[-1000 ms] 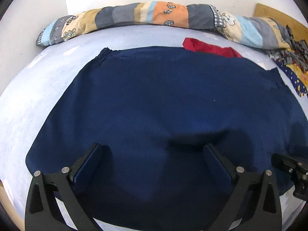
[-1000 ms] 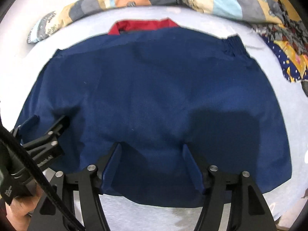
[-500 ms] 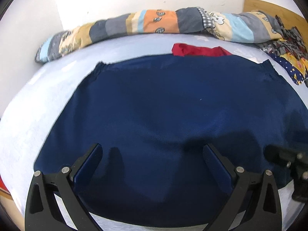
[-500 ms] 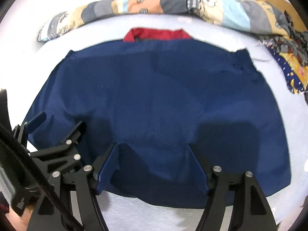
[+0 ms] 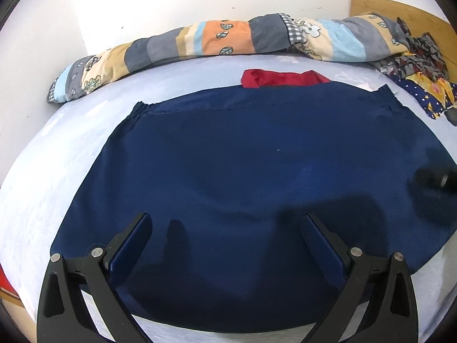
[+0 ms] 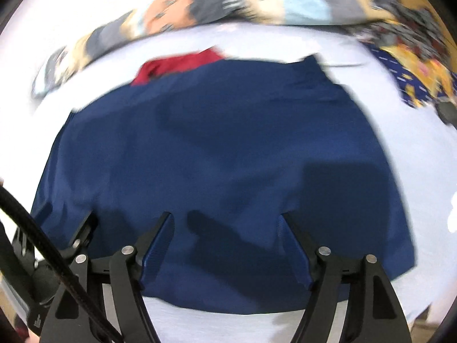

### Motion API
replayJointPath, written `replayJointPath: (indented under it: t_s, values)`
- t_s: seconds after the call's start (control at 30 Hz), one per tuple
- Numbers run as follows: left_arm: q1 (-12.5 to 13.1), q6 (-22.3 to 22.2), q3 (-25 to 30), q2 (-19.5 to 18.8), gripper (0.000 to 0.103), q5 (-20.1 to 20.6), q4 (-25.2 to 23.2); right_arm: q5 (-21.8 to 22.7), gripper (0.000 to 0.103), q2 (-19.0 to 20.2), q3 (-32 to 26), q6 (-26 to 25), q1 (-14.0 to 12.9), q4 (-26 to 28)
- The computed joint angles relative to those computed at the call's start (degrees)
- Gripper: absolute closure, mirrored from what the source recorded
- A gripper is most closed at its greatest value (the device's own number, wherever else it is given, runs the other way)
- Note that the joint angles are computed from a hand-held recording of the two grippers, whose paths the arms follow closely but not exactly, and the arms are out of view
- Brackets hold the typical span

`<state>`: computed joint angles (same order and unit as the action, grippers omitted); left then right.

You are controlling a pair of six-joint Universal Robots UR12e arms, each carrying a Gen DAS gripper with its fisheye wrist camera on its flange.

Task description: Fold large clothes

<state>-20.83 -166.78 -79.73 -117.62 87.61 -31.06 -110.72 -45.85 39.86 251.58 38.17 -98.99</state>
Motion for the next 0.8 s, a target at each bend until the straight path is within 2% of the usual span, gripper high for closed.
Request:
replayJointPath:
  t_s: [0.17, 0.37, 0.63, 0.8]
  values:
    - [-0.6, 1.5, -0.7, 0.4, 0.000, -0.8, 2.0, -1.5, 0.025, -9.4, 15.0, 10.8, -0.5, -6.5]
    - [-1.1, 3.7, -1.7, 0.9, 0.000, -1.5, 4.6, -1.3, 0.025, -16.3, 26.0, 20.8, -1.1, -13.1]
    - [-1.1, 4.5, -2.2, 1.1, 0.000, -2.2, 6.0, 1.4, 0.025, -19.1, 31.8, 26.5, -1.3, -19.6]
    - [-1.1, 4.2, -2.2, 1.2, 0.000, -2.5, 6.0, 2.5, 0.025, -19.9, 33.2, 29.1, -1.3, -19.2]
